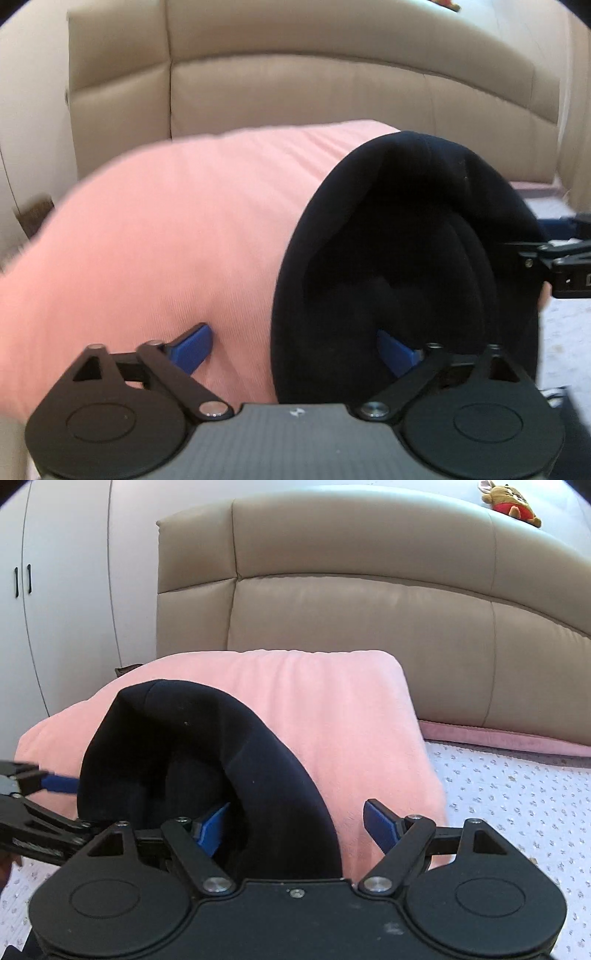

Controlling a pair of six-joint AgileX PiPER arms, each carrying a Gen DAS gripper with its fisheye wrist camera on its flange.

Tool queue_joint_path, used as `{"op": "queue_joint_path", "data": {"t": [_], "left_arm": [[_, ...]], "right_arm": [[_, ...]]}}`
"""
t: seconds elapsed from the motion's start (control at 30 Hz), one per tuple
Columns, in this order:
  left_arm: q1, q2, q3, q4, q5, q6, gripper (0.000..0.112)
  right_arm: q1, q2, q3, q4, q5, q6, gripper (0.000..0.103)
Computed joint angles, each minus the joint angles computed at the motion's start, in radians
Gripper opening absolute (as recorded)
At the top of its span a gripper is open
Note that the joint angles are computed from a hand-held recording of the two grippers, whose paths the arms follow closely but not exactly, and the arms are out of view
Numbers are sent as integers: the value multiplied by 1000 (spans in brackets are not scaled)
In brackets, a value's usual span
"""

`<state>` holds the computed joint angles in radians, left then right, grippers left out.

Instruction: Fold large clothes

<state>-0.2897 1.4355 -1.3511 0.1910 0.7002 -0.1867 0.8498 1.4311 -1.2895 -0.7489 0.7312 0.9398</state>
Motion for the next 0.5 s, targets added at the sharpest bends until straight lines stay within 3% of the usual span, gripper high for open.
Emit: {"op": "queue_joint_path", "data": {"t": [0.03,0.07,0.1,0.23,0.37,0.5], "left_arm": [[-17,-11,28,48,-46,-27,82],[-25,-27,53,55,-87,-26,31],[-28,-32,50,35,-88,-18,7],[-46,-118,97,56,-123,-87,6],[2,-282,190,-146,-143,49,5],[16,-500,265,-271,-35,167,5]], "right_arm": [[5,-8,20,-34,-11,29,52],[19,-16,33,-74,-10,66,23],[32,-16,37,-113,4,107,12],[92,-134,139,-253,19,244,11],[141,-305,255,-270,28,274,10],[300,-521,380,-299,83,299,11]]}}
